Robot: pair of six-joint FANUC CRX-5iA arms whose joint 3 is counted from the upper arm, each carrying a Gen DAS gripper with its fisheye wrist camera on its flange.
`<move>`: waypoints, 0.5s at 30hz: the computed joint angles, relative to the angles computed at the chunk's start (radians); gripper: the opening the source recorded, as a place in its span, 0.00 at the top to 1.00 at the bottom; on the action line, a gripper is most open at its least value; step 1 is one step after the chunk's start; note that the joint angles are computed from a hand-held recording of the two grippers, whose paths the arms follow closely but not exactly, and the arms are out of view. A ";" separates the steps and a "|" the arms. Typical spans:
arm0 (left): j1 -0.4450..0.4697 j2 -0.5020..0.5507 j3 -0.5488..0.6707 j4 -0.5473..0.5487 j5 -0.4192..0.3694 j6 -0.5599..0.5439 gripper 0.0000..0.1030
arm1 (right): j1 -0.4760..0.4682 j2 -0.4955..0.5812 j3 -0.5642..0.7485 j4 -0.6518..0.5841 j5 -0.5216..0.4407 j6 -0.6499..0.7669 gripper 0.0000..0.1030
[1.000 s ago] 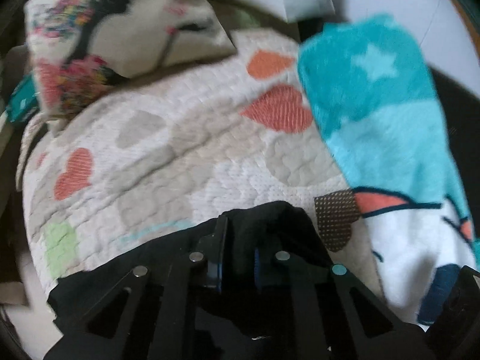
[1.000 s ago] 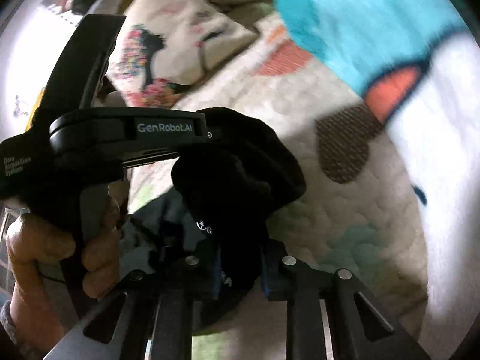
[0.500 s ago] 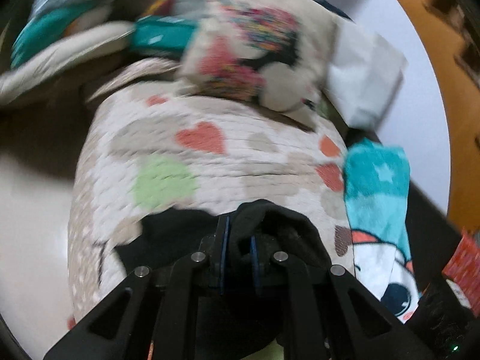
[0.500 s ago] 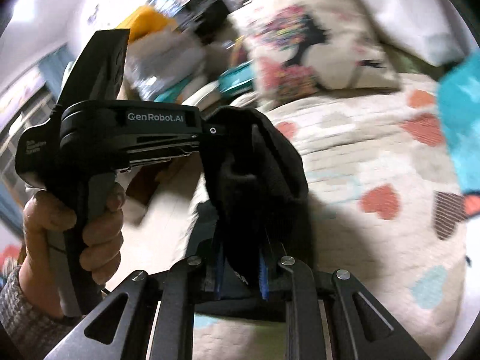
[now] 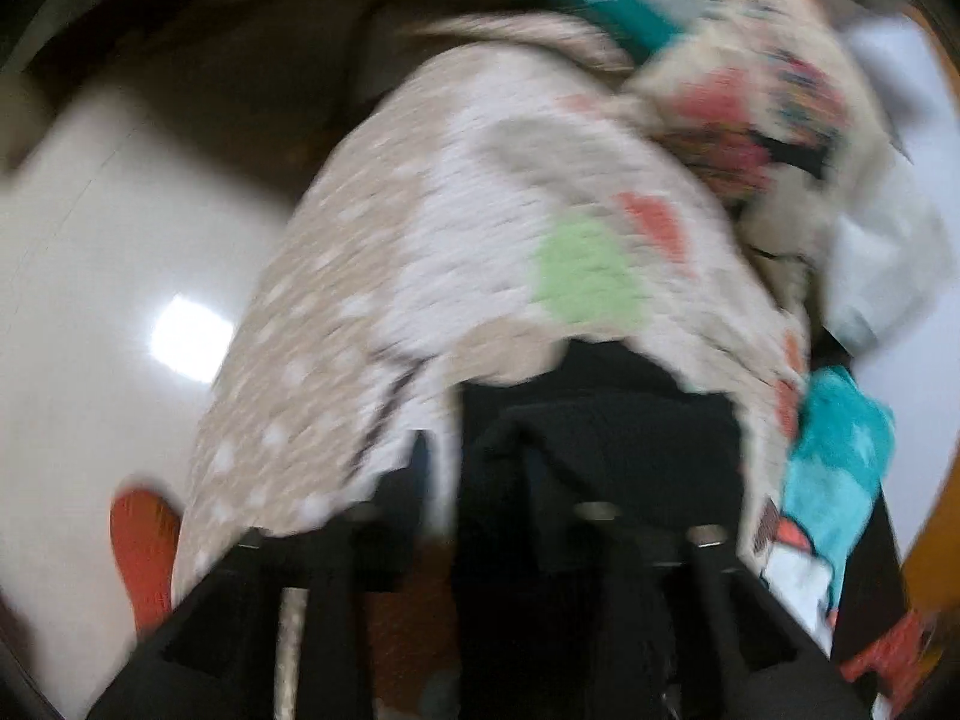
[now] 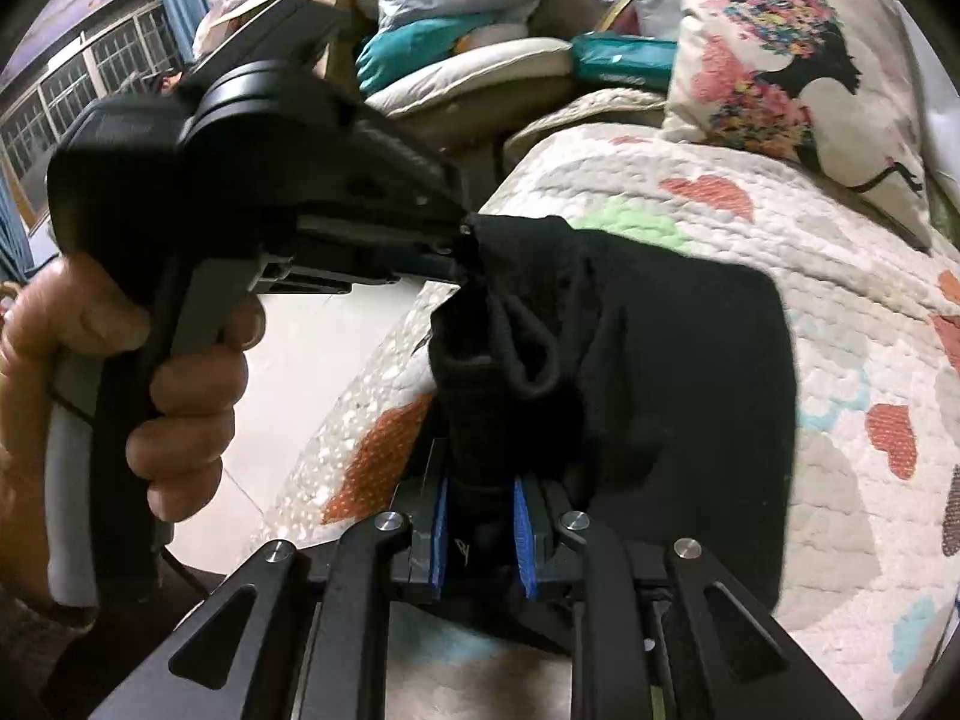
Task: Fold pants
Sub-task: 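Lower the pants onto the quilt and open both grippers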
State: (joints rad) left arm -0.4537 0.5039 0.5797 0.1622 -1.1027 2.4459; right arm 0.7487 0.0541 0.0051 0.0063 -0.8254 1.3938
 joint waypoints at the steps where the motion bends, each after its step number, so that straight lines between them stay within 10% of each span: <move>1: 0.017 -0.023 -0.067 0.050 0.042 0.026 0.51 | 0.000 0.002 0.001 -0.013 -0.003 0.010 0.75; 5: 0.061 -0.111 -0.287 0.240 0.220 -0.014 0.51 | -0.008 -0.009 -0.009 -0.070 0.012 0.041 0.62; 9: 0.026 -0.124 -0.162 0.009 0.126 0.095 0.51 | 0.003 -0.058 -0.027 -0.115 0.007 0.077 0.31; 15: -0.030 -0.137 -0.089 -0.097 0.157 0.027 0.51 | -0.010 -0.140 -0.048 -0.170 -0.102 0.163 0.26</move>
State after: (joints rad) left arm -0.4838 0.3666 0.4910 0.0650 -0.9459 2.4734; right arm 0.7389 -0.0856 -0.0426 -0.1634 -0.9277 1.5570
